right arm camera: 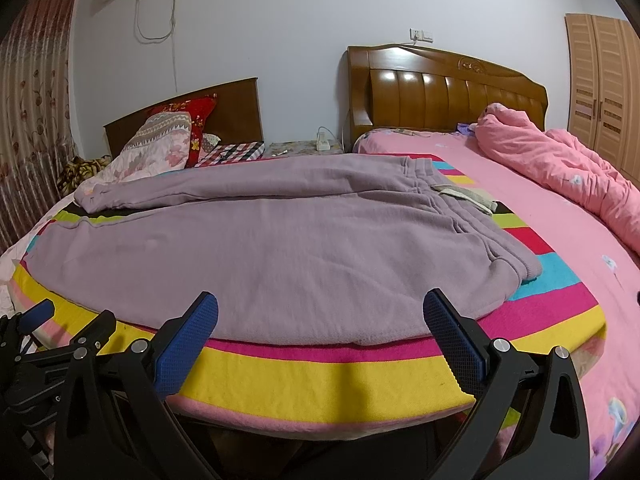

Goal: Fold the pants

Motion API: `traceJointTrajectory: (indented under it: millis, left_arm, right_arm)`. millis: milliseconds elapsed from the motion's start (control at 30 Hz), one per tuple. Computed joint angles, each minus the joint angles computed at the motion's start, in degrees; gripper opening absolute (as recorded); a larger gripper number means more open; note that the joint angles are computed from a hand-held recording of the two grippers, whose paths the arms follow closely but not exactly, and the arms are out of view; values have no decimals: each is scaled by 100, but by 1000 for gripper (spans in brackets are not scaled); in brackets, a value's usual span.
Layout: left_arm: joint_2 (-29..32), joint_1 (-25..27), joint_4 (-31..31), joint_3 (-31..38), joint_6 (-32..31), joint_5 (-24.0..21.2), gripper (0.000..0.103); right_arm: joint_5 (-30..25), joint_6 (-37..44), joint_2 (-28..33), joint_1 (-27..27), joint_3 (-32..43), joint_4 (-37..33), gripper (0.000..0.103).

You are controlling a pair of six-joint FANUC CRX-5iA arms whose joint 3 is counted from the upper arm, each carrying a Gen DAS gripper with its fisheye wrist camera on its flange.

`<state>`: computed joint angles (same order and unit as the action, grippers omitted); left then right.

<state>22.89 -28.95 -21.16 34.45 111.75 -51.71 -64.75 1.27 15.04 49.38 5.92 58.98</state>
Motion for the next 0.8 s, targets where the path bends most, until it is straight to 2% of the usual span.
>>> traceJointTrajectory:
  millis: [800]
  left_arm:
    - [-16,6,-7,-32,27,-9,102]
  right_arm:
    - [18,46,-22,-16,34,-155,99]
